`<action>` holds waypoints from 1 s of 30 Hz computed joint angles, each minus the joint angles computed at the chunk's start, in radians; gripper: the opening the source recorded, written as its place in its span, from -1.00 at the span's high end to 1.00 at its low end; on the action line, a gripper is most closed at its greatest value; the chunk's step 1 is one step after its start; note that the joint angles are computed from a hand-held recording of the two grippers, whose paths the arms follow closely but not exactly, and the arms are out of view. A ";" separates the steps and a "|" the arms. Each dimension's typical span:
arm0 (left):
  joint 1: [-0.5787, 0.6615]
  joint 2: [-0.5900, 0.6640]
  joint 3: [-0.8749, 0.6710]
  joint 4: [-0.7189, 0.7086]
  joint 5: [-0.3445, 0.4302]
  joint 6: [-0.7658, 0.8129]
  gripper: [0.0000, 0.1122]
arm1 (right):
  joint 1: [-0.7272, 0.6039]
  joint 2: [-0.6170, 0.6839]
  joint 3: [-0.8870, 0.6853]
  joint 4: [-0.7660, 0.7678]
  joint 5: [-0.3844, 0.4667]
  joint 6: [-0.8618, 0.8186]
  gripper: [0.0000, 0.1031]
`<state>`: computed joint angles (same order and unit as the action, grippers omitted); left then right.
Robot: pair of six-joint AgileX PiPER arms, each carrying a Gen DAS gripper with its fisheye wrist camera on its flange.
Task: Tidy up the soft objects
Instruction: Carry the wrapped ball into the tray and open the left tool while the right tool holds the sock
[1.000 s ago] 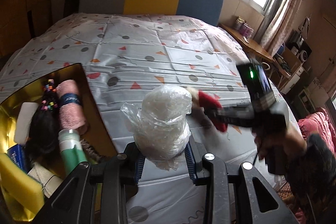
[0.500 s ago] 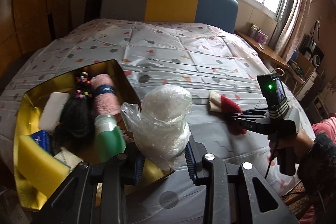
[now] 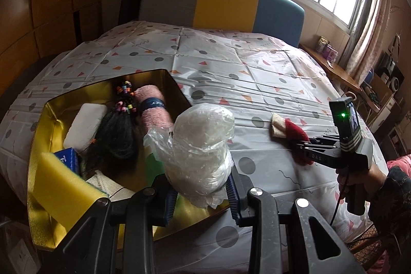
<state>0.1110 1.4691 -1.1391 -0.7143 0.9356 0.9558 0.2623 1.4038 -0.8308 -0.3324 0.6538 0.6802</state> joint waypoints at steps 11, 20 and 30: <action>0.073 0.043 -0.029 0.001 0.004 0.007 0.41 | 0.004 0.007 -0.006 -0.013 0.007 -0.003 0.63; 0.249 0.174 -0.222 -0.060 0.134 -0.058 0.42 | 0.003 0.008 -0.008 -0.011 0.010 -0.008 0.63; 0.250 0.344 -0.409 0.007 0.157 -0.213 0.42 | 0.005 0.018 -0.020 -0.015 0.023 -0.016 0.63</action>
